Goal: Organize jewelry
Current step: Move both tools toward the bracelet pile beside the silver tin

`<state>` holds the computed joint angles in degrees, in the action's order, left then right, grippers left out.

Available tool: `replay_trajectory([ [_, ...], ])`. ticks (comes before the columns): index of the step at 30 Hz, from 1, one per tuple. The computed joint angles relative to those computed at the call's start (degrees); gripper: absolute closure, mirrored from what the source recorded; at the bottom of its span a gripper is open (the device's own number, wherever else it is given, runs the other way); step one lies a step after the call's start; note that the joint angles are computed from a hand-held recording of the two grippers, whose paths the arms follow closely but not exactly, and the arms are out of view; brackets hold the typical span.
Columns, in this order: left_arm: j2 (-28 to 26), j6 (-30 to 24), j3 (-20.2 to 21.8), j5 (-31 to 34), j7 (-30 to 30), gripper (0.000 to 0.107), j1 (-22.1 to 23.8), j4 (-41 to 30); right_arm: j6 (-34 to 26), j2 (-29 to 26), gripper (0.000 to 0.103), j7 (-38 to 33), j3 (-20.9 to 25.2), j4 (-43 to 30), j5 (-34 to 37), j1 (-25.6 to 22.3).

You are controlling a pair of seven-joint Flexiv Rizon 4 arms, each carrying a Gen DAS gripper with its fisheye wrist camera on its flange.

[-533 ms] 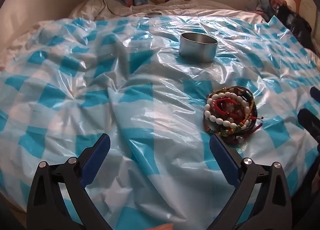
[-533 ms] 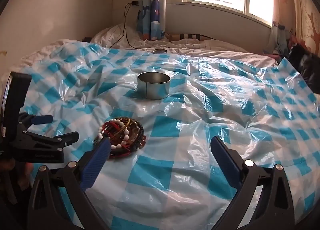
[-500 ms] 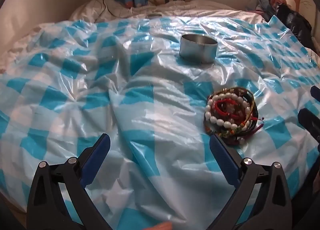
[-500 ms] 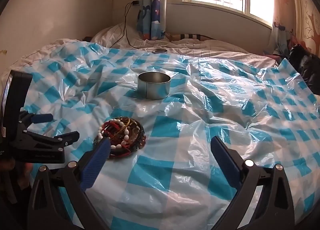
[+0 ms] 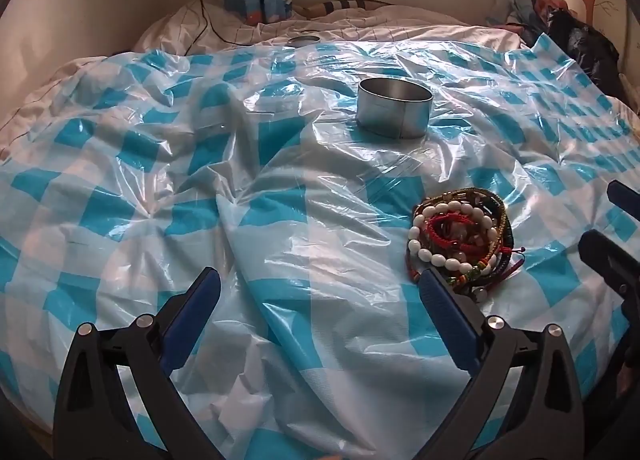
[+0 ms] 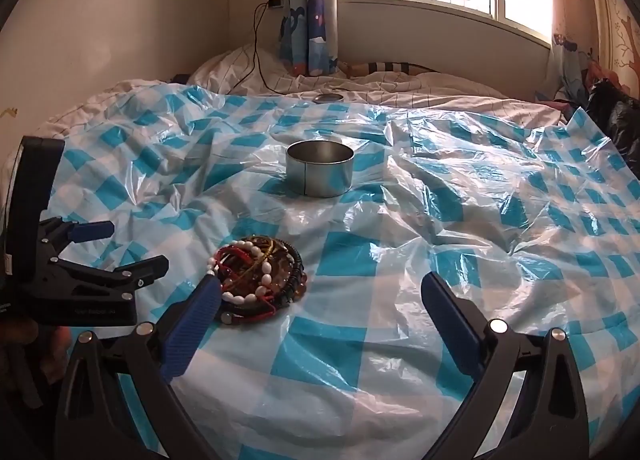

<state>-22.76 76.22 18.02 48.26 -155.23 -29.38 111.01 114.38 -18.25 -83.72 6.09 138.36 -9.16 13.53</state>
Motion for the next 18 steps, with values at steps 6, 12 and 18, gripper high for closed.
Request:
replay_trajectory([
  [6, 0.31, -0.83, -2.56, 1.95, -0.89, 0.011, 2.04, -0.26, -1.13, 0.25, 0.007, -0.56, -0.11, -0.03, -0.4, 0.19],
  [12, 0.13, -1.96, -4.15, 2.98, -0.64, 0.011, 3.08, -0.83, -1.59, 0.37, 0.007, -1.09, -0.1, -0.03, -0.44, 0.38],
  [18, 0.09, -2.22, -4.68, 3.45, -0.87, 0.011, 3.58, -0.92, -2.09, 0.22, 0.007, -0.55, 1.14, -0.09, -2.02, -1.09],
])
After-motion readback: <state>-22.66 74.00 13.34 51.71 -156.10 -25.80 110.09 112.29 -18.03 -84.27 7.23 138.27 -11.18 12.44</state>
